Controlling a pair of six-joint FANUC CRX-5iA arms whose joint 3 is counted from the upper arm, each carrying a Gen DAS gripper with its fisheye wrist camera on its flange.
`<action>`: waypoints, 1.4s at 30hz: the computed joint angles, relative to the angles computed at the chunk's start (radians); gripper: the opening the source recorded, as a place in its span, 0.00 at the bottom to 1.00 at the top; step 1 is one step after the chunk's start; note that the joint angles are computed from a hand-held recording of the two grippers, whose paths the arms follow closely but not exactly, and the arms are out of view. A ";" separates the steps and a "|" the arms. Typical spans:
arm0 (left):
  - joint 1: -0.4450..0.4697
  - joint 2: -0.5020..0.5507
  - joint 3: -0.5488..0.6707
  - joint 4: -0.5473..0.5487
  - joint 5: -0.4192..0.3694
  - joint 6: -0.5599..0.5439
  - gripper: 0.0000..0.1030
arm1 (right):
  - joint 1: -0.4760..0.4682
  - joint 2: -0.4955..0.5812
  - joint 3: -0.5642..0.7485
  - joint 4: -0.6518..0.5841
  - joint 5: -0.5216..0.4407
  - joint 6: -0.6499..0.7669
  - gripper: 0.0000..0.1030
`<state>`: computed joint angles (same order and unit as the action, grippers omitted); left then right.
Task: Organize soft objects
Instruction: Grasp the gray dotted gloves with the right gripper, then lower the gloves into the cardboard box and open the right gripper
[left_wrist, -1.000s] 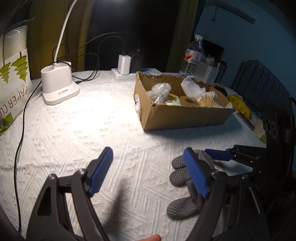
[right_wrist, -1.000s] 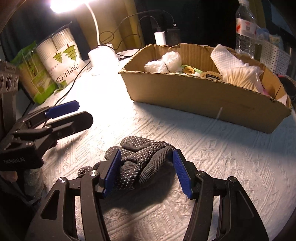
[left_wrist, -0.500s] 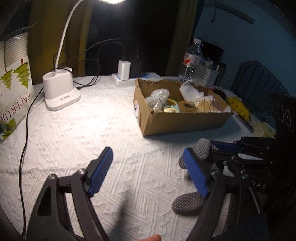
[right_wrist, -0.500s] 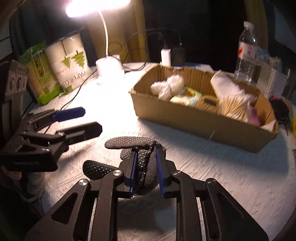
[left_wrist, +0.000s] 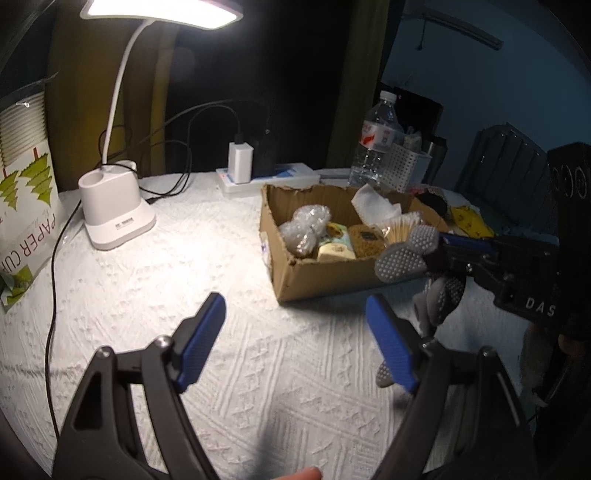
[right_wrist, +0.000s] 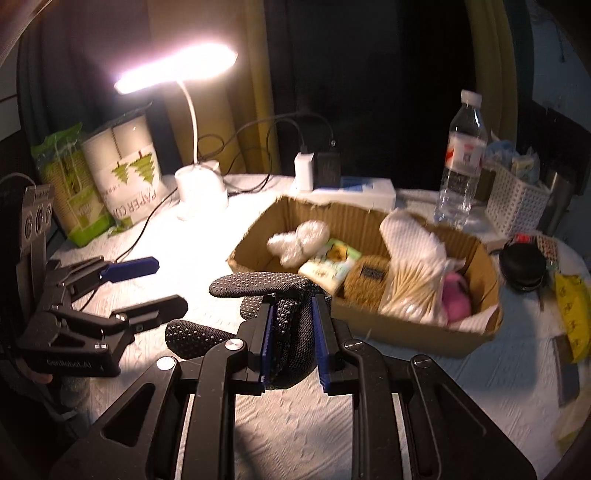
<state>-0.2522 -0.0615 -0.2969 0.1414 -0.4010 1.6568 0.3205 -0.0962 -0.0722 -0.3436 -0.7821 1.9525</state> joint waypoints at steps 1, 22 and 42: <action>0.002 0.001 0.004 -0.001 0.000 0.000 0.78 | -0.001 0.004 0.009 -0.002 0.003 0.003 0.21; 0.063 0.059 0.001 0.148 0.052 -0.115 0.78 | -0.011 0.154 0.205 -0.013 0.079 -0.012 0.21; 0.076 0.088 0.001 0.176 0.028 -0.118 0.78 | 0.079 0.285 0.202 0.103 -0.006 -0.131 0.24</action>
